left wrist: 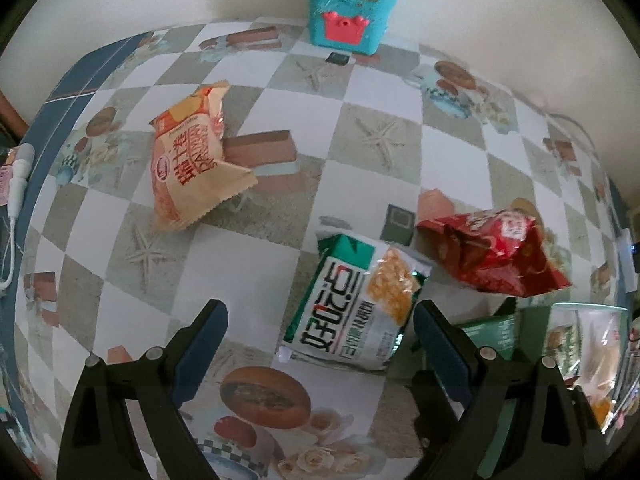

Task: Organize snacks
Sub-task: 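Grasp the white-green cracker pack with the left gripper while the right grasps the green biscuit pack, then carry the cracker pack and green biscuit pack over the white tray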

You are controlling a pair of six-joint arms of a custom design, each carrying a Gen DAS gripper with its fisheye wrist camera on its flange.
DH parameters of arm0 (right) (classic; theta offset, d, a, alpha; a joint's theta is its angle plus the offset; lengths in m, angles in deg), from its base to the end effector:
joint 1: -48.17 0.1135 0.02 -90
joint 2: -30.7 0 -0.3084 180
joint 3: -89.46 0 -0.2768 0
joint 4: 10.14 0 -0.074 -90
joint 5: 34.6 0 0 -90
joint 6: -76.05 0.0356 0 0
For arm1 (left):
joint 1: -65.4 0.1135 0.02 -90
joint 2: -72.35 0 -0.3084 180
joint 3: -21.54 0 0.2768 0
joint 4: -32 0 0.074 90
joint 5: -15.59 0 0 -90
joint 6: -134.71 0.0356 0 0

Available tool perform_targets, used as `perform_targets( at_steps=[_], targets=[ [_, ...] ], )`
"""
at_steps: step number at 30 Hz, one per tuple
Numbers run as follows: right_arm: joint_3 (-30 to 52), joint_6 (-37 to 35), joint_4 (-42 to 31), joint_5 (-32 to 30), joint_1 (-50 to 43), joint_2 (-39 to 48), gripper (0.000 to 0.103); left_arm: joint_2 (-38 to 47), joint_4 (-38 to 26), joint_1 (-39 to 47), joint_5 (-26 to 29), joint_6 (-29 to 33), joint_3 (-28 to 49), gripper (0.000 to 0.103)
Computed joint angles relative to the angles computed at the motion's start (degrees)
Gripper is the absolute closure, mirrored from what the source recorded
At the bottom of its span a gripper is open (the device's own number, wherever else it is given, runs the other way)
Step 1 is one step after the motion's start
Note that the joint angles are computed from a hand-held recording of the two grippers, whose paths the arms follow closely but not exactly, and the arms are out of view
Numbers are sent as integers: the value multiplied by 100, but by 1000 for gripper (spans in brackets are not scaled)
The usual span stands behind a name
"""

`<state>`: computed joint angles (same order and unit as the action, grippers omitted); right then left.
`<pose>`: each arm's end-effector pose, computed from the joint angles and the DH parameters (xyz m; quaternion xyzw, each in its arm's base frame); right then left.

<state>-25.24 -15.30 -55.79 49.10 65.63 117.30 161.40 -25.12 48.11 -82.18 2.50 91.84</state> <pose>0.2873 0.0945 0.2202 -0.1707 0.9634 0.0813 0.1900 0.2914 -0.0857 0.2269 -0.2218 0.9650 -0.0025 0.1399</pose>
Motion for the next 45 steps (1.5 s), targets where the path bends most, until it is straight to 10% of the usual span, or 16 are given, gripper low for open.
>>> perform_targets(
  at_steps=[6, 14, 45],
  targets=[
    [-1, -18, -18, -3, -10, -12, 28, -126, -14, 175, -19, -151, -186, 10],
    [2, 14, -27, 34, 23, -13, 29, -270, -118, 339, -199, -172, -366, 49],
    [247, 37, -1097, 146, -141, -772, 35, -1191, -896, 13, -249, -794, -338, 51]
  ],
)
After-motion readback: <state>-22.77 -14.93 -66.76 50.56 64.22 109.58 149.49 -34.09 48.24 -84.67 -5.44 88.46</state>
